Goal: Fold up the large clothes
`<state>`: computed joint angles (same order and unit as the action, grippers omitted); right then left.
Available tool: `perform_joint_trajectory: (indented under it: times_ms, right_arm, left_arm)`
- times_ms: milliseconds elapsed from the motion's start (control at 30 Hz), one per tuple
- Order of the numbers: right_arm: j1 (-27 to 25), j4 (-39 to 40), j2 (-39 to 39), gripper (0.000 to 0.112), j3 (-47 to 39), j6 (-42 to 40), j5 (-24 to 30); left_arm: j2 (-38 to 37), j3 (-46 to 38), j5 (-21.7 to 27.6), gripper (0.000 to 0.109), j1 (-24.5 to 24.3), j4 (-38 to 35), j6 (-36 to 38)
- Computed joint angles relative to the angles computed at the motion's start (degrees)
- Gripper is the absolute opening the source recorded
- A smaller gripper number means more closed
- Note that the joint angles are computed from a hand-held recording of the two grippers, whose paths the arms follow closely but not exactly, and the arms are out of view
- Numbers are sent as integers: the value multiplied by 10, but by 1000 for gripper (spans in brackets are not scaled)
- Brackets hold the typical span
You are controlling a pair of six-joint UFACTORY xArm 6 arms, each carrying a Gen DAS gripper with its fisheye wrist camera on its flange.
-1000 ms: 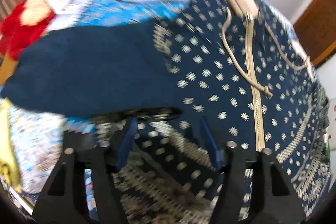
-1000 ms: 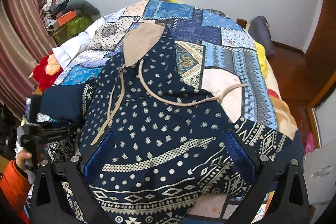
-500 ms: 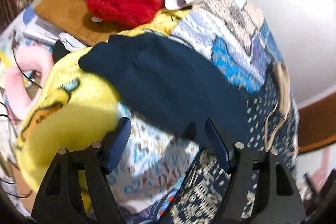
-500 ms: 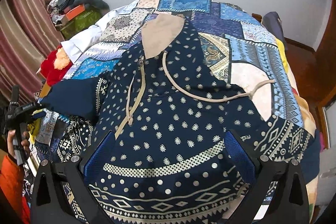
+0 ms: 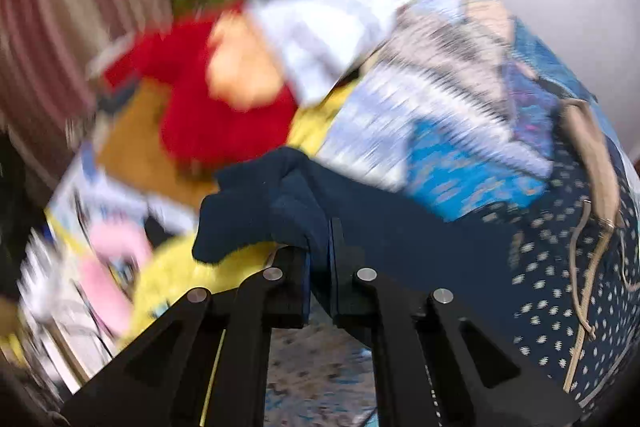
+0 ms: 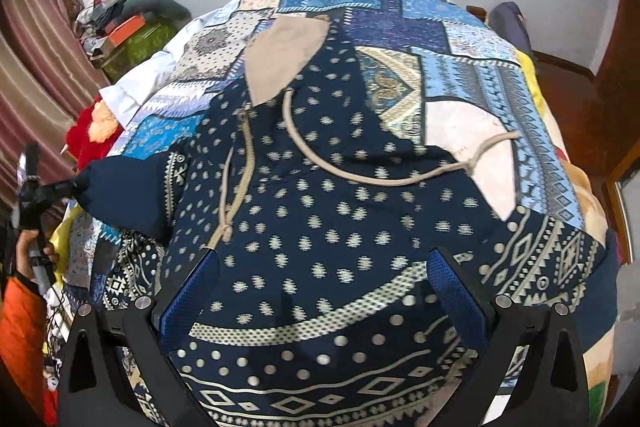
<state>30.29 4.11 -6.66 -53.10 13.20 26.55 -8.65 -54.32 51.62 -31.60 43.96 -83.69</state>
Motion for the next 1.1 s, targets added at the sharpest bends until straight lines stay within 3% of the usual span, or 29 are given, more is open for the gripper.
perform_joint_trajectory:
  times_ms: [200, 400, 567, 667, 867, 933, 1000, 1100]
  right_arm:
    - [-23, 23, -26, 103, 22, -14, -8]
    - [-50, 45, -76, 103, 58, -43, -19]
    - [-89, 46, -123, 103, 90, -64, -15]
    - [-115, 62, -142, 103, 105, -83, -2]
    - [-148, 115, -154, 103, 122, -130, 38]
    - [-146, 112, -154, 103, 127, -133, 43]
    - [-138, 104, -152, 103, 129, -130, 43]
    - [-121, 96, -143, 103, 121, -126, 40]
  left_arm:
    - [87, -194, 29, 6, -86, 74, 71]
    - [242, -419, -7, 6, -145, 55, 184]
    - [390, -584, -11, 6, -184, -29, 298]
    - [480, -671, 14, 6, -203, -104, 377]
    - [554, -706, 32, 7, -224, -244, 462]
    - [558, -703, 36, 16, -227, -255, 461]
    - [523, -646, 2, 26, -225, -270, 459]
    - [443, -533, -59, 66, -218, -280, 441]
